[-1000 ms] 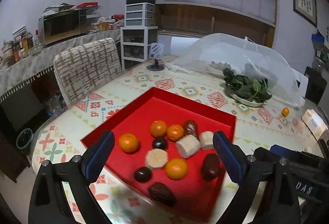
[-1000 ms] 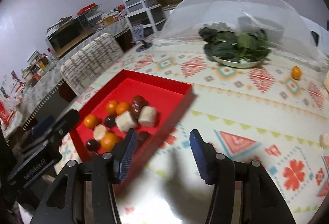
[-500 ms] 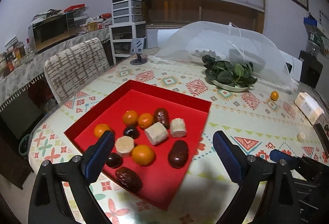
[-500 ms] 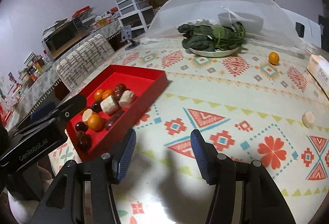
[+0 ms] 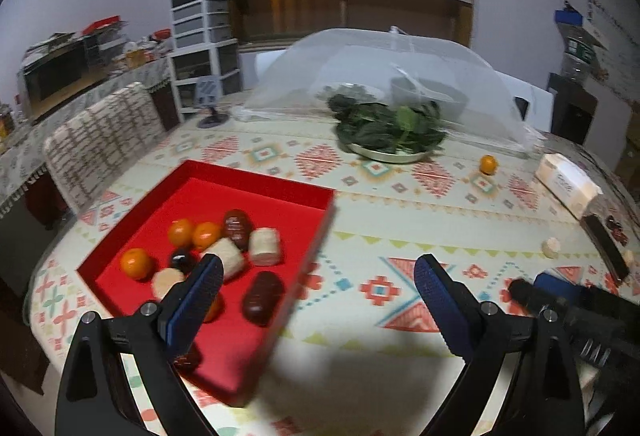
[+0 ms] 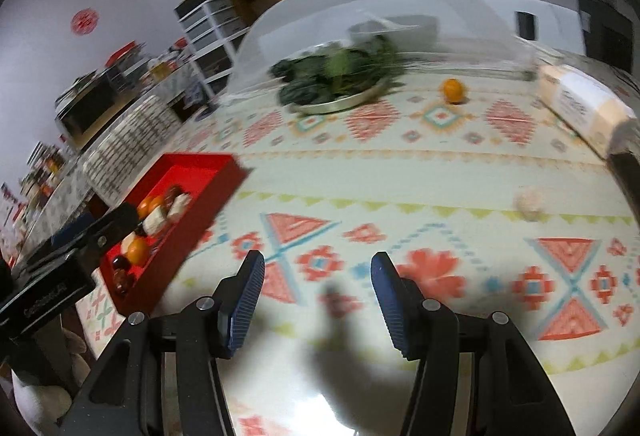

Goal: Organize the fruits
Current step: 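Grasp the loose orange with the right tool while the left tool grasps the yam piece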

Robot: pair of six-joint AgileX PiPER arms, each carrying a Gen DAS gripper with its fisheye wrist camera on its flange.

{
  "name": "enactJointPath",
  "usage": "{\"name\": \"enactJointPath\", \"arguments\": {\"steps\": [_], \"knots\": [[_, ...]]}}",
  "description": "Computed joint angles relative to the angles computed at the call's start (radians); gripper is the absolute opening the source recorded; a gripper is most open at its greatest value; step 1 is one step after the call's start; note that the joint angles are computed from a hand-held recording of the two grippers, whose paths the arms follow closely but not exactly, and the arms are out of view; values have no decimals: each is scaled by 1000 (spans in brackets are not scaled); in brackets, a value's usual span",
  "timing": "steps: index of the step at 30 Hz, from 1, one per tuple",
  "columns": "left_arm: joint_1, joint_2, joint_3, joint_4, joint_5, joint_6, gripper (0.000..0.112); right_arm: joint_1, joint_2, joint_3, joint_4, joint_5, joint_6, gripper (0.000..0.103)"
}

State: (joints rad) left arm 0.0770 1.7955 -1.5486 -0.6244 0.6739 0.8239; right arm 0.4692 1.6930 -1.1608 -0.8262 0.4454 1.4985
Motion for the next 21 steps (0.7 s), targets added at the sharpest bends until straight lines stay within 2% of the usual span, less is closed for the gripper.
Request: {"name": "enactJointPath", "arguments": {"steps": [3, 6, 10, 13, 17, 21], "knots": [[-9, 14, -24, -21, 56, 8, 96, -64, -74, 56, 22, 24, -46, 60], [-5, 43, -88, -50, 145, 2, 96, -165, -131, 63, 106, 56, -180, 60], [15, 82, -160, -105, 242, 0, 96, -338, -114, -7, 269, 59, -406, 60], [32, 116, -207, -130, 301, -5, 96, -466, -21, -116, 523, 22, -674, 60], [46, 156, -259, -150, 346, -8, 96, -528, 140, -305, 704, 44, -876, 60], [43, 220, -343, -131, 397, -45, 96, -543, 351, -595, 787, 157, -976, 60]]}}
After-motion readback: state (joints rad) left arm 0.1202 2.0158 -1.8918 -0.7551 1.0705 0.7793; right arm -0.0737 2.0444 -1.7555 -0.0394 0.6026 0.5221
